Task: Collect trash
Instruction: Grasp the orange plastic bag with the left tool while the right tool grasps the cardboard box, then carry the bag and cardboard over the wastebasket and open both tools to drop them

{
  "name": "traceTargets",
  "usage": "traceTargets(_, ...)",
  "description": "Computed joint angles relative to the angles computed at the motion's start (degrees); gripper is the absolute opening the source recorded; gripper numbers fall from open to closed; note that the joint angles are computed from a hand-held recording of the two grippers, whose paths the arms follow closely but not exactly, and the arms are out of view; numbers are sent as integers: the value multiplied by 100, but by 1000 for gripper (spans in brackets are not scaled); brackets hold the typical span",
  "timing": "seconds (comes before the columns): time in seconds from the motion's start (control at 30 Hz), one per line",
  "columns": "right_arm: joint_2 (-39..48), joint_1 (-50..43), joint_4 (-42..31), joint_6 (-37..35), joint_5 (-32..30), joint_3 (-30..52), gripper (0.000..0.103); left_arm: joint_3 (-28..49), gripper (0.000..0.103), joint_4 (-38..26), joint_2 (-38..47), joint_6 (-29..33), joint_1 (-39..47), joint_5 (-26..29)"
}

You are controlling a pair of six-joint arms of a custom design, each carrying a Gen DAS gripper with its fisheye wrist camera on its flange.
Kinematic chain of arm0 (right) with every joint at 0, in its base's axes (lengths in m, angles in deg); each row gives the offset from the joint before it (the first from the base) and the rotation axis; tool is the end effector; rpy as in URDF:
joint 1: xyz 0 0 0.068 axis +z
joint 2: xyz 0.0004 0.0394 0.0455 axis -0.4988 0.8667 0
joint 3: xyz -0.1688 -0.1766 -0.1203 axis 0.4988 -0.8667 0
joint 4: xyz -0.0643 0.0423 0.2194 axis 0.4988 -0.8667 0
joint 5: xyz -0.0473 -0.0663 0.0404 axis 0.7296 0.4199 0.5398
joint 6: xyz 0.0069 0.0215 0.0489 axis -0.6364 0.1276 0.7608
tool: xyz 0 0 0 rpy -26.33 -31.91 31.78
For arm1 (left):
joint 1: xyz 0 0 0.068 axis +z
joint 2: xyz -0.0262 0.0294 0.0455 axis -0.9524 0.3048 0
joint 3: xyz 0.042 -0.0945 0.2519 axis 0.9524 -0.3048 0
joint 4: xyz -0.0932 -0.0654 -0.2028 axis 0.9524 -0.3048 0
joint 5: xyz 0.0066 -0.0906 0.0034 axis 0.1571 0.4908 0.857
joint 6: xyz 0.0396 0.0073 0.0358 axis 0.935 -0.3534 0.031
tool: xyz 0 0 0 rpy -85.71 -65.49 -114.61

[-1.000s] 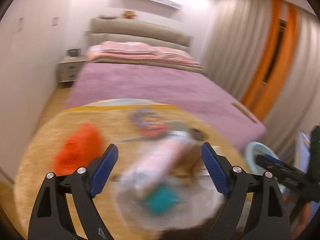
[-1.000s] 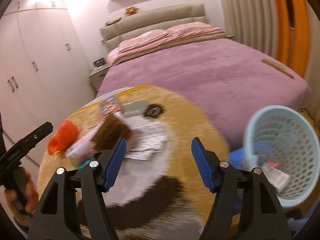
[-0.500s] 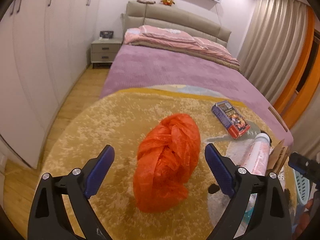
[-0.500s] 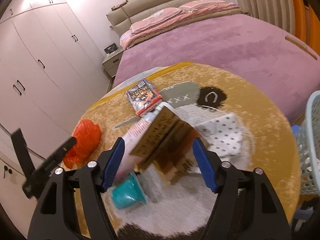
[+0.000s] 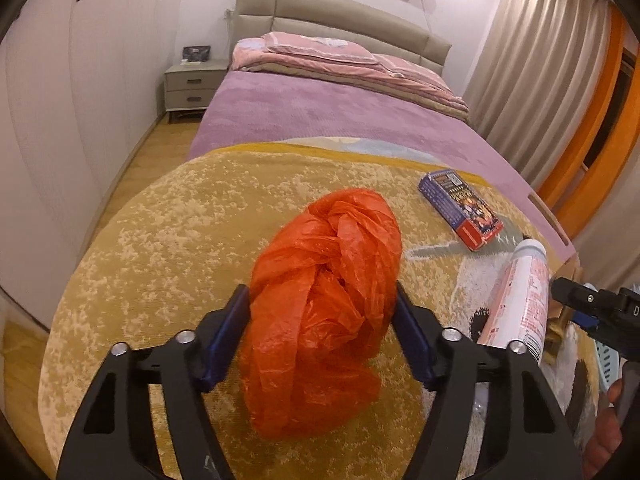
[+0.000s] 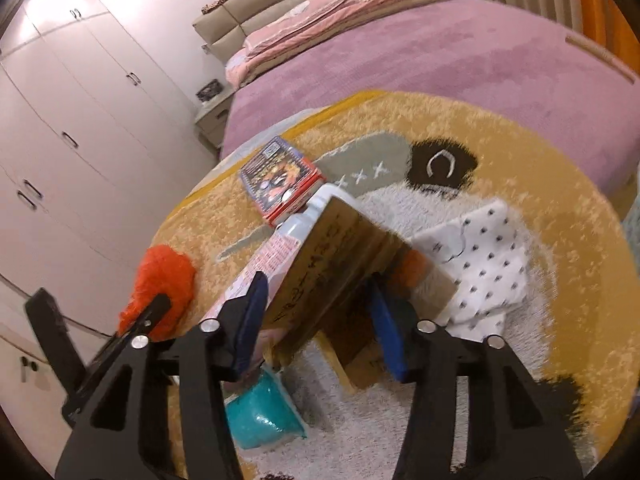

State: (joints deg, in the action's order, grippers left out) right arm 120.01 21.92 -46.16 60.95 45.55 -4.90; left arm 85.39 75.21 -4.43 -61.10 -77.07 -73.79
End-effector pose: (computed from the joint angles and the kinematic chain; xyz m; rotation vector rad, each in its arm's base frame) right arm 0.1976 0.2315 0.1993 0.3905 2.3844 0.5380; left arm 0.2002 -0.0247 0.1892 0.0894 2.3745 -0.3520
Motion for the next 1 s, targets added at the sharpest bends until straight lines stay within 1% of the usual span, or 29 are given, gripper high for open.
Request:
traceTargets(0.03,-14,31,-69,12,81,15,45,-8,62,-2,-15,16,-8,1)
traceTargets(0.13,-82,92,-147,-107,129,40,32,-44,56,78,-13,-55,-172,-135)
traceTargets(0.2,-71,179,-363,-171,236,170,26,-58,53,70,-54,-36,-208,-177)
traceTargets(0.27,-91,270,-477,-234,315,220,18,-66,49,12,-121,-35,-235,-198)
traceTargets(0.3,-121,316,-531,-245,343,218,16,-61,48,-36,-159,-42,-222,-176)
traceTargets(0.37,-212,393,-591,-261,396,167,9,-68,44,-137,-296,-89,-151,-37)
traceTargets(0.47,-335,515,-626,-273,482,101,4,-98,43,-309,-605,-171,-20,205)
traceTargets(0.57,-514,723,-813,-221,770,77,4,-112,43,-586,-1013,-168,113,422)
traceTargets(0.77,-1021,1107,-1135,-60,1195,-55,4,36,42,-1202,-1863,-370,-82,467)
traceTargets(0.9,-1492,1307,-1366,145,1475,-263,4,140,42,-1483,-2278,-600,-558,274)
traceTargets(1.0,-1793,1501,-1671,319,1754,-350,4,223,42,-1580,-2487,-902,-1298,-165)
